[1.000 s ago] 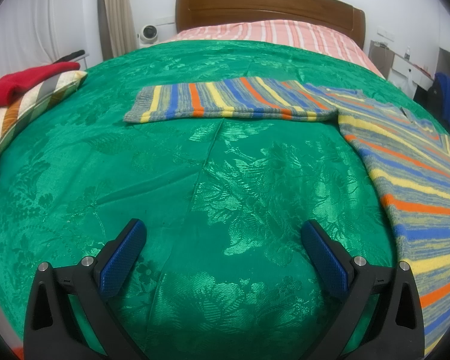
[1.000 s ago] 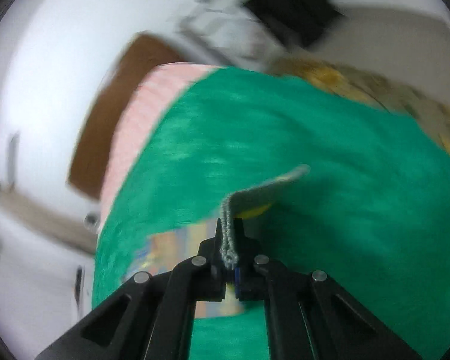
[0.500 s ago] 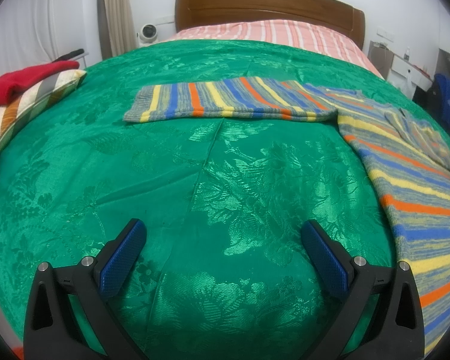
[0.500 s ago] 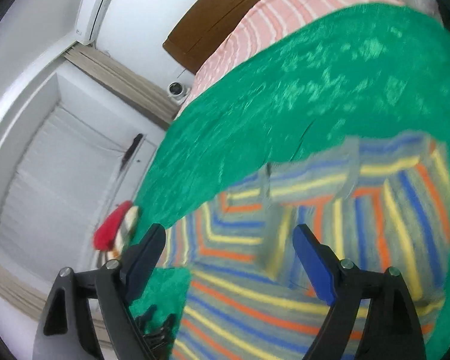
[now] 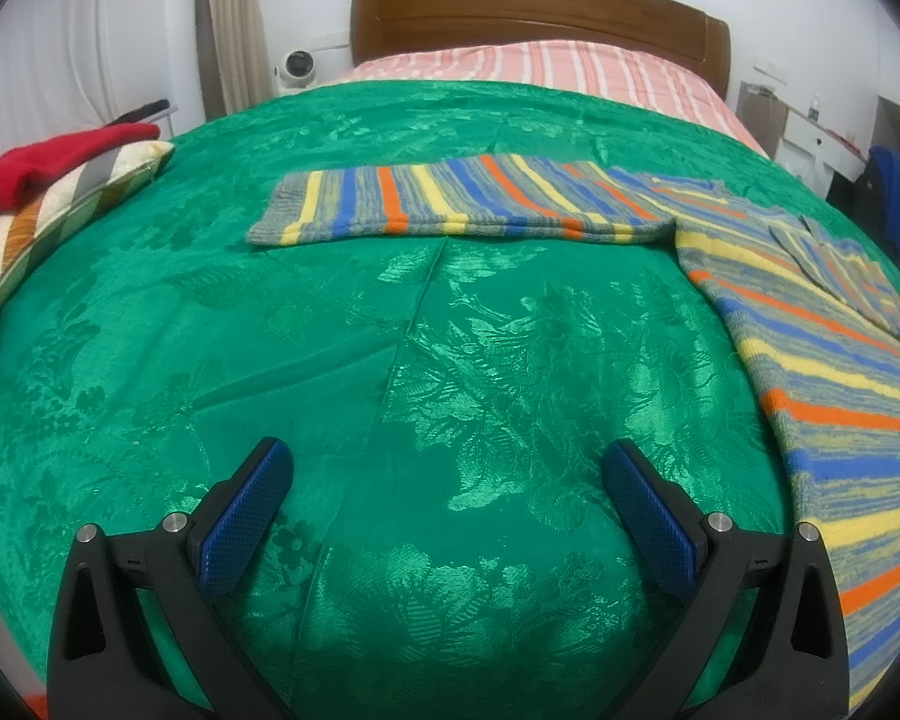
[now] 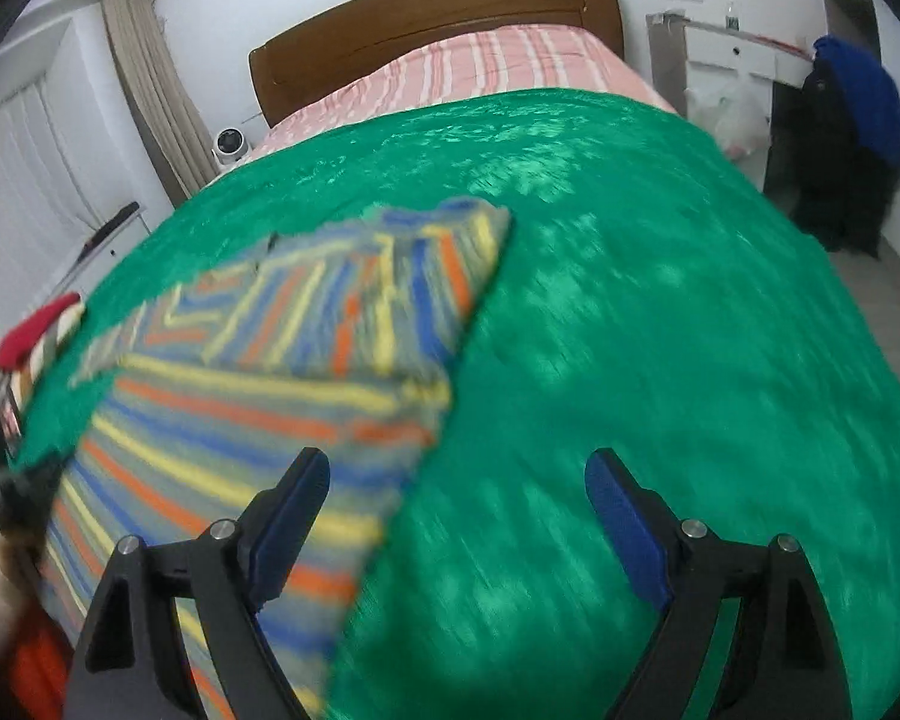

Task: Fold small clothes
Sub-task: 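Grasp the sweater's ribbed edge with the right tool and lift to fold, then open the right tool to release the folded edge and hold still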

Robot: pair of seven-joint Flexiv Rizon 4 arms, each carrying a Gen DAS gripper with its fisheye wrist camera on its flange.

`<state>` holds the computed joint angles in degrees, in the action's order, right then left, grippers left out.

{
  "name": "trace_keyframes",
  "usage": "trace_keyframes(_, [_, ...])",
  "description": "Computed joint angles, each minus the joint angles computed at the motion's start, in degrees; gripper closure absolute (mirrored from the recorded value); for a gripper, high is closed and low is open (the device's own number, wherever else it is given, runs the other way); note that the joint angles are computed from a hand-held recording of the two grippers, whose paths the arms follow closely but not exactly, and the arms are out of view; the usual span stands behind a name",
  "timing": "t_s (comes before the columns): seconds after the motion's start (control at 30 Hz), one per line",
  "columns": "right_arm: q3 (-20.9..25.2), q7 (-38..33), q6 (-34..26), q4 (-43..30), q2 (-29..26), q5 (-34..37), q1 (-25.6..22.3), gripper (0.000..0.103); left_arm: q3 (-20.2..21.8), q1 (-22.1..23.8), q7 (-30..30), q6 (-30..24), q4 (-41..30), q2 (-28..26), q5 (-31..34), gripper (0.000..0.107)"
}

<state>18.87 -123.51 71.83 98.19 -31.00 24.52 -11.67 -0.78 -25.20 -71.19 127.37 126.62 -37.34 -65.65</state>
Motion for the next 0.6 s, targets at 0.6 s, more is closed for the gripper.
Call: trace_keyframes(0.6, [5.44, -11.7, 0.29, -0.76, -3.19, 11.96, -7.14, 0.014, -0.29, 0.03, -0.82, 0.92, 0.41, -0.15, 0.52, 0.004])
